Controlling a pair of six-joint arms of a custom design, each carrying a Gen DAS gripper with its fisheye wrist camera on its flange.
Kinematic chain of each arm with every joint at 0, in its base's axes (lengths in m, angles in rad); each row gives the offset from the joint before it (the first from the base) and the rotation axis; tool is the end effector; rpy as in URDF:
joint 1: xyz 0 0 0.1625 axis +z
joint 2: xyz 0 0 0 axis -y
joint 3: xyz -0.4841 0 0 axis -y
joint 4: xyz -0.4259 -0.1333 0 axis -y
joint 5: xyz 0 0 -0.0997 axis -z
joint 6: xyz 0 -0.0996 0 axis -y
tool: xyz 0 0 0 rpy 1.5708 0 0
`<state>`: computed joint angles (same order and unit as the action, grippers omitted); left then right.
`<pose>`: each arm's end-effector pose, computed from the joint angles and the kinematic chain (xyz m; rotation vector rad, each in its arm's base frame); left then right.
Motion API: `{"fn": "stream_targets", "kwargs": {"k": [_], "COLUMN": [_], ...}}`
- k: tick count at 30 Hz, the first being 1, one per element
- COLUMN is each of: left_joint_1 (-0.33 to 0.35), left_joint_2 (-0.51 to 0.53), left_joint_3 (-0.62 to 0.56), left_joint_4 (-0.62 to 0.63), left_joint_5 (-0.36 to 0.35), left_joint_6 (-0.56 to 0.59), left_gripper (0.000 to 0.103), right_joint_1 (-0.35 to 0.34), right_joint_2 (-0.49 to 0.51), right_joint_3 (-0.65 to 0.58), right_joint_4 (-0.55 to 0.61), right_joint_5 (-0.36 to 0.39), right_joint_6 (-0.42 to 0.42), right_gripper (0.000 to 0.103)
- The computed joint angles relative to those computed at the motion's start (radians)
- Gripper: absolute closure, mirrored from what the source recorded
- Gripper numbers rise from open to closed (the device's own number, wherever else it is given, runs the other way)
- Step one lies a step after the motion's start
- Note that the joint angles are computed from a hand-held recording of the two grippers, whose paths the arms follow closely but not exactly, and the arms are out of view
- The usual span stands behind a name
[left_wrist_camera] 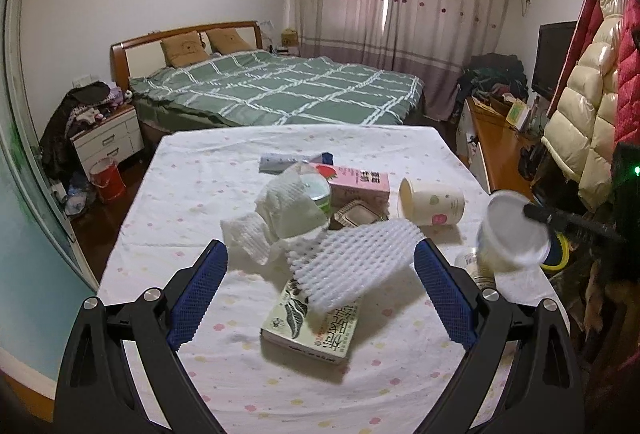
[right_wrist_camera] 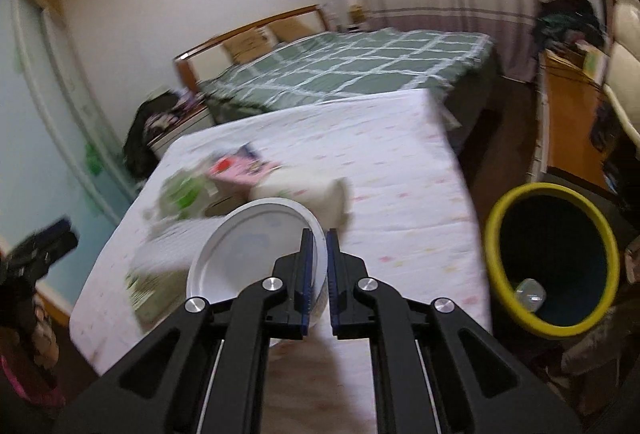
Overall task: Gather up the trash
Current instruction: 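Grasp the white yogurt cup with the right tool and lift it, then drop the yogurt cup into the bin by opening the right tool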
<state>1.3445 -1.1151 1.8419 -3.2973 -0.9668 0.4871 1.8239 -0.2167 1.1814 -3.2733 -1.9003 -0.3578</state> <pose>0.0382 -0.6801 0.3538 0.4183 2.1964 -1.1042 0.3113 -0.8001 -0.0861 0.6254 -2.5419 0.9858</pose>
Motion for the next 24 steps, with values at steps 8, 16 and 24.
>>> {"fn": "stream_targets", "kwargs": {"k": [8,16,24], "left_joint_1": [0.001,0.002,0.009], "left_joint_2": [0.028,0.057,0.083], "left_joint_3": [-0.017,-0.042,-0.069], "left_joint_4": [0.017,0.046,0.099], "left_joint_5": [0.004,-0.003,-0.001], "left_joint_6": [0.004,0.020,0.007], "left_gripper": [0.010,0.010,0.010], "right_joint_1": [-0.070,-0.144,-0.185], "right_joint_2": [-0.037,-0.023,0.007], "right_joint_3": [-0.002,-0.093,-0.178], "right_joint_4": [-0.071,-0.060,0.028], "right_joint_5": [-0.074,-0.216,-0.267], "right_joint_6": [0.097,0.188,0.235], "right_gripper": [0.096,0.096,0.093]}}
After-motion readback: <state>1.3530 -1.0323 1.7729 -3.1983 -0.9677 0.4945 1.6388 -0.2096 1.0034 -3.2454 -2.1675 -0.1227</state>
